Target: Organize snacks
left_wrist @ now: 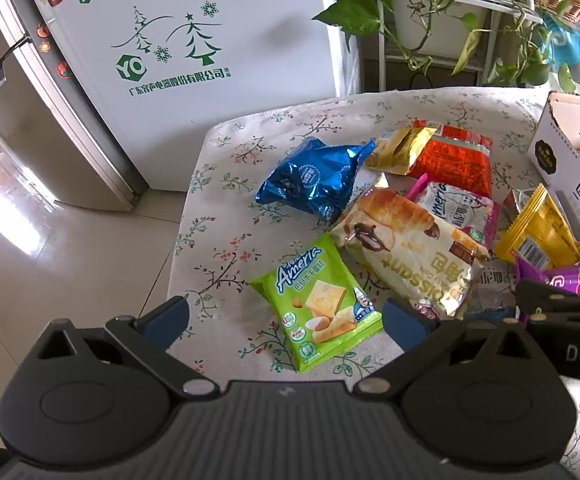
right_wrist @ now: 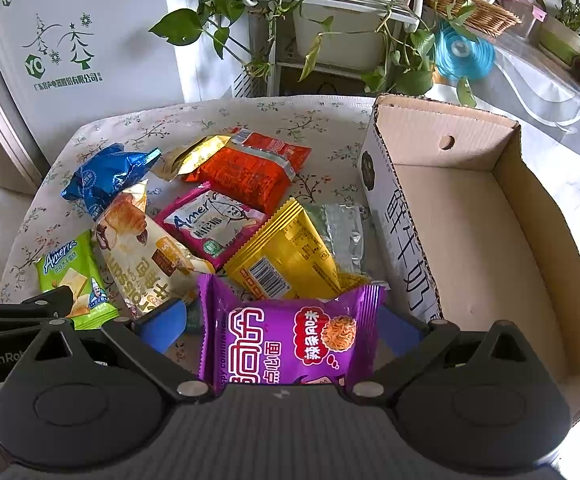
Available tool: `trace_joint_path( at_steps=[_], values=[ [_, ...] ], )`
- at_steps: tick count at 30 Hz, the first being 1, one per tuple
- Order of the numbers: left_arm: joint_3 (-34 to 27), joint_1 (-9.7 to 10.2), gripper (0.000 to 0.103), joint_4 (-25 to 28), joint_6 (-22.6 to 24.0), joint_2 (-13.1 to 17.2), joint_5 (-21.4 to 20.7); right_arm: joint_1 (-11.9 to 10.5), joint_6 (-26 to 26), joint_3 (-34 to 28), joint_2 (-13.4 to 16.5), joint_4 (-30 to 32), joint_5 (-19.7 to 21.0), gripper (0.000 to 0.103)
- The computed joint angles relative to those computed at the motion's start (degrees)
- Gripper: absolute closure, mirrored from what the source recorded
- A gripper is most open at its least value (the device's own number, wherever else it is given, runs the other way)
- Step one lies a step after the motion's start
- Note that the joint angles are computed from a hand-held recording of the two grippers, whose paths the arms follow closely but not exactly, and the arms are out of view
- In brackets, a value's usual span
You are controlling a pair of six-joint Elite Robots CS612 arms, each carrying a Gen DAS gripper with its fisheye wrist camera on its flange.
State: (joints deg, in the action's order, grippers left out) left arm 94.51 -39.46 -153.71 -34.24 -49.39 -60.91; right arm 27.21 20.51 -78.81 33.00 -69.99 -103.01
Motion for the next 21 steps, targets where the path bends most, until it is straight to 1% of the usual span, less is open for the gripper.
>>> trace_joint_path(
  at_steps=[13, 21],
  values=[
    [0.11, 0.0, 0.001, -0.25, -0.07, -0.02, 0.15, -0.05, -0.19, 0.0, 0.07, -0.23, 0.01, 0.0],
    [0.14, -0.05, 0.001, -0.3, -0.46, -0.02, 0.27, 0.19, -0.88, -0.4, 0.38, -1.1, -0.9, 0.0]
  ],
)
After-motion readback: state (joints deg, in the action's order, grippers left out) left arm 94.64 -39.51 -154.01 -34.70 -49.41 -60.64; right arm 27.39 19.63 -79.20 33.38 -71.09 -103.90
